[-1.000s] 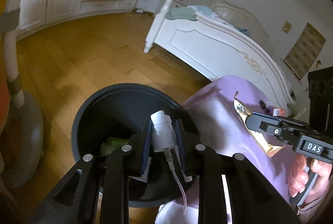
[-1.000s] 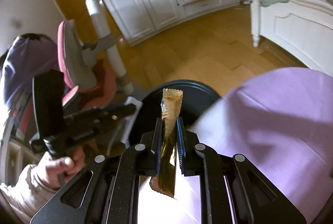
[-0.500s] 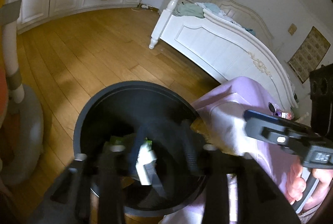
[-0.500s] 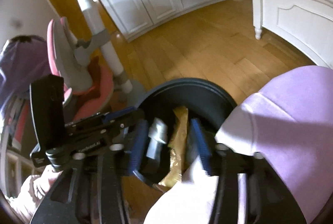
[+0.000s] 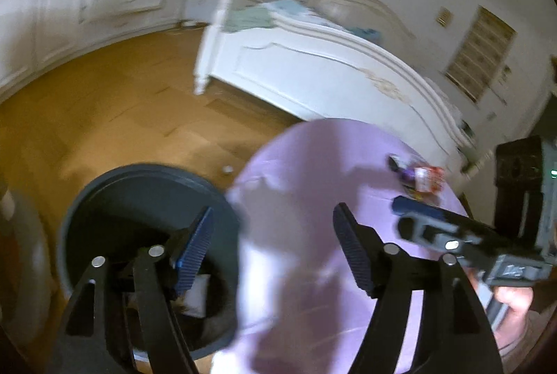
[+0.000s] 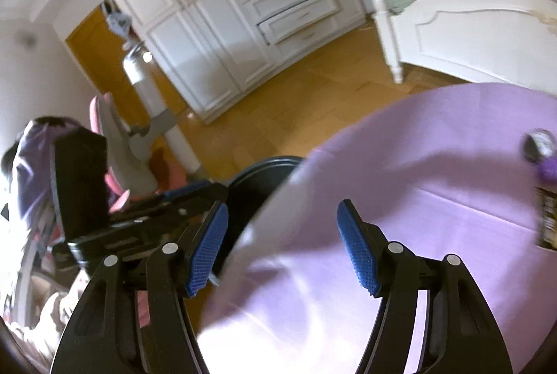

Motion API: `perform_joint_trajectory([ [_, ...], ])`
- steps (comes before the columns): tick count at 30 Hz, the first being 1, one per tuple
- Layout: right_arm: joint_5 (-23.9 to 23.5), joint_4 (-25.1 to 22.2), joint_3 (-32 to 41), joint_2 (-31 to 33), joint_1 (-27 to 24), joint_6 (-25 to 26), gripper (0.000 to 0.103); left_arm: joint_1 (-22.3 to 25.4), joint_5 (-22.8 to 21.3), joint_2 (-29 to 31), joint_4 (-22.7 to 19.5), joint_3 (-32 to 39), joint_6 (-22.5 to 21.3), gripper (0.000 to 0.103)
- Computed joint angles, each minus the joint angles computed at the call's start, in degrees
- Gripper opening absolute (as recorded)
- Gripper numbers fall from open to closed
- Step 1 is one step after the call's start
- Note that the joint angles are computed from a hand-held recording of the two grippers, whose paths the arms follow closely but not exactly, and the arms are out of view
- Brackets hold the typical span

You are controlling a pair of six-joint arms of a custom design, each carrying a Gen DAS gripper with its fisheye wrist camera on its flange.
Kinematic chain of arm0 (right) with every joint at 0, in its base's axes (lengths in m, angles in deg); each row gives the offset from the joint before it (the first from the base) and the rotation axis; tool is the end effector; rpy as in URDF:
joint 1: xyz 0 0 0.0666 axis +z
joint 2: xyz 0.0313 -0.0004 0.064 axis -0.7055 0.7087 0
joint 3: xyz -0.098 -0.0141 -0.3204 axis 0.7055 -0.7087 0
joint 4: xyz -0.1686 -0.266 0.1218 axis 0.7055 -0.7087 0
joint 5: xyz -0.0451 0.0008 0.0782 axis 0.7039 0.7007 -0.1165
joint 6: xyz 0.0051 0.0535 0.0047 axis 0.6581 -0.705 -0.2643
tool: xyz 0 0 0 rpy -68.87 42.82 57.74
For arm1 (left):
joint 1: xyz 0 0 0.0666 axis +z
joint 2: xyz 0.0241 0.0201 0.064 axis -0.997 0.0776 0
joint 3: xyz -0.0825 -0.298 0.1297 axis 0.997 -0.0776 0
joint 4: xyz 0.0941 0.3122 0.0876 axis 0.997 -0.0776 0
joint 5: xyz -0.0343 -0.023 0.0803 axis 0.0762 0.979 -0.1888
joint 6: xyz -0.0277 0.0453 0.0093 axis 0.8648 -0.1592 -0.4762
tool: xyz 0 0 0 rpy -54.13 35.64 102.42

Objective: Collect trash
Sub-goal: 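Grasp the black battery card with the left tool while the right tool grasps the red milk box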

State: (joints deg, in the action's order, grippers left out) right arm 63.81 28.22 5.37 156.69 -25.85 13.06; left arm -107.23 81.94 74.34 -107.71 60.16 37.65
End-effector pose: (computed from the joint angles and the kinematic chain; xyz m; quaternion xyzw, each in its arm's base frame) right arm 0.3568 0.1296 0.4269 0.0059 0.9024 0.2363 0.3602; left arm 0.4354 -0.1873 0.3918 0.1754 0.8868 -0.2635 0.3368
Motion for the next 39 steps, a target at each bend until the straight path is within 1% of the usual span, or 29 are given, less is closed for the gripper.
perform_joint_trajectory([
  [1,0.1,-0.2,-1.6,-2.0,-1.6,0.6,0.066,-1.6,-0.1,0.8,-0.7,1.6,-0.3,0.071],
  [2,0.2,-0.4,-2.6,-3.4,-2.9,1.0,0.068,-3.0,0.1,1.5,-1.3,2.8,-0.7,0.072],
  [3,0.4,-0.7,-3.6,-4.9,-4.4,1.7,0.073,-4.9,0.0,2.5,-2.2,4.5,-1.0,0.073],
  [4,1.3,-0.8,-4.8,-6.8,-6.2,2.6,0.081,-6.3,-0.2,3.5,-2.6,5.8,-1.1,0.079],
  [5,2.2,-0.9,-5.7,-8.3,-8.2,3.6,0.084,-7.7,-0.6,4.4,-3.0,7.0,-1.2,0.080],
  [6,3.3,-1.5,-6.5,-9.8,-10.9,4.9,0.085,-9.7,-1.1,6.0,-3.9,9.1,-1.5,0.080],
  [8,5.9,-2.4,-6.9,-11.1,-14.8,6.3,0.096,-13.0,-1.7,9.3,-6.1,13.3,-2.3,0.080],
  [10,8.6,-3.8,-6.7,-11.4,-20.1,8.5,0.098,-15.4,-2.2,12.3,-8.1,17.0,-3.1,0.080],
  [12,11.1,-5.4,-5.6,-9.8,-24.0,10.9,0.098,-18.0,-3.5,16.6,-10.9,22.5,-4.1,0.080],
  [15,12.8,-8.2,-3.4,-6.0,-27.5,14.1,0.098,-20.8,-5.0,22.2,-14.6,29.9,-5.0,0.081],
  [16,12.5,-8.6,-3.3,-5.0,-28.5,15.4,0.098,-21.6,-5.9,23.7,-15.6,31.7,-5.4,0.081],
  [17,12.8,-8.7,-3.9,-4.9,-28.4,15.7,0.098,-22.5,-7.5,26.1,-17.6,34.9,-5.7,0.081],
  [20,12.9,-8.8,-4.0,-2.4,-28.8,18.0,0.098,-23.5,-9.0,30.0,-21.0,40.2,-6.2,0.081],
  [22,11.6,-8.1,-4.1,-1.4,-29.1,18.7,0.098,-24.1,-10.0,32.1,-22.7,43.0,-6.1,0.081],
  [24,11.9,-7.8,-3.7,-0.1,-28.5,18.4,0.098,-24.8,-11.4,34.3,-24.6,46.1,-6.1,0.081],
  [27,10.9,-7.7,-3.5,0.0,-29.4,18.8,0.097,-25.4,-13.5,35.1,-24.4,47.3,-7.1,0.083],
  [28,10.0,-7.3,-3.5,0.2,-30.2,19.0,0.091,-25.8,-14.7,35.3,-24.3,47.5,-7.3,0.083],
  [29,8.7,-7.2,-3.4,0.4,-30.9,19.0,0.088,-25.9,-15.2,36.4,-24.9,49.4,-7.4,0.083],
  [30,7.8,-7.1,-3.7,-0.1,-31.5,18.7,0.085,-26.2,-16.0,36.5,-24.2,49.3,-7.4,0.082],
  [31,7.6,-7.3,-3.7,-0.3,-31.8,18.6,0.070,-26.4,-16.6,37.2,-24.4,50.3,-7.3,0.079],
  [32,7.2,-7.8,-3.4,-0.4,-32.5,18.7,0.057,-26.7,-17.7,37.2,-23.8,50.2,-7.3,0.068],
  [33,6.5,-8.0,-3.5,-0.8,-33.0,18.4,0.053,-27.0,-19.5,37.2,-23.0,49.9,-7.9,0.064],
  [34,5.8,-8.0,-3.7,-1.3,-33.6,18.1,0.046,-27.1,-19.7,37.2,-22.7,49.8,-8.1,0.064],
  [35,5.6,-8.0,-4.0,-1.9,-34.1,18.0,0.041,-27.0,-19.5,36.9,-22.1,49.2,-7.9,0.063],
  [39,4.6,-9.4,-4.4,-3.5,-35.1,17.5,0.041,-26.4,-17.5,34.4,-19.9,45.1,-7.3,0.062],
])
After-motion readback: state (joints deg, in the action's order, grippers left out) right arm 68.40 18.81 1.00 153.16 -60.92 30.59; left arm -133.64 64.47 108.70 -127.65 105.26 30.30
